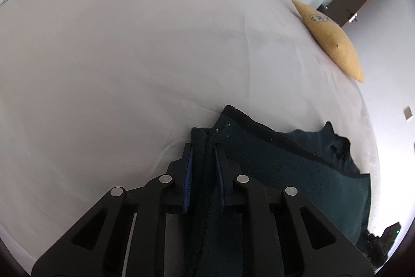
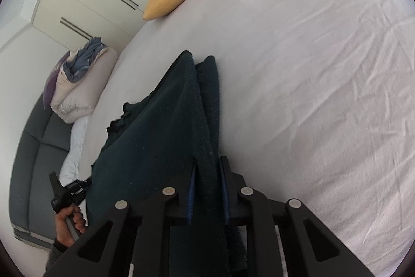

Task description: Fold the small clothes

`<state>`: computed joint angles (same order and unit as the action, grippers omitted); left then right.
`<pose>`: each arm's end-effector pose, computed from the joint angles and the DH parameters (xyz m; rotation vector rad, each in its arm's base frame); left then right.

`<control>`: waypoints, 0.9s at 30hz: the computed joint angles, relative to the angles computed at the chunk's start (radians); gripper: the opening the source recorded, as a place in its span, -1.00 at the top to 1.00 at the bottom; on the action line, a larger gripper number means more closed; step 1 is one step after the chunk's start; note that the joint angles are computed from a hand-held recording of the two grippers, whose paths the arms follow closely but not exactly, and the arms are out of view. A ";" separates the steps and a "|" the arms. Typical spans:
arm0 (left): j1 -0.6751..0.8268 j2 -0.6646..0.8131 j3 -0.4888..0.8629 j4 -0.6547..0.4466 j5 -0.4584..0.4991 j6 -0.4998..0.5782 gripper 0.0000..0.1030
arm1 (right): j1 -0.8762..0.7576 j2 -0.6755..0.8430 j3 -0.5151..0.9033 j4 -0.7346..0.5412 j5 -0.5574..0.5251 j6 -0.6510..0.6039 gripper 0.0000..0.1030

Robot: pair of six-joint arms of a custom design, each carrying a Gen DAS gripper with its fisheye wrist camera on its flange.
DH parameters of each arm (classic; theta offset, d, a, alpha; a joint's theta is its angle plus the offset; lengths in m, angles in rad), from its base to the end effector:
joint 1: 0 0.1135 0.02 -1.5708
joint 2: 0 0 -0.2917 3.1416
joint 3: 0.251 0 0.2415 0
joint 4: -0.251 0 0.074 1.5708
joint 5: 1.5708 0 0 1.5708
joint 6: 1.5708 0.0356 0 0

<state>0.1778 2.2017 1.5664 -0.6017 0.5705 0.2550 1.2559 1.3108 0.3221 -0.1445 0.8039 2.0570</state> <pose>0.4463 0.0607 0.1603 0.2308 2.6167 -0.6565 0.0756 0.1495 0.1436 1.1028 2.0439 0.5963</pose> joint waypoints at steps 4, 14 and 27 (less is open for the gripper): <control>0.045 0.014 0.040 -0.101 0.100 0.042 0.66 | 0.056 0.001 0.064 -0.118 0.014 0.063 0.40; 0.231 -0.107 -0.069 -0.413 0.227 0.415 0.65 | 0.224 0.076 0.170 -0.358 0.051 0.306 0.54; 0.246 -0.132 -0.266 -0.262 0.147 0.465 0.97 | 0.319 0.112 0.199 -0.422 0.042 0.454 0.88</control>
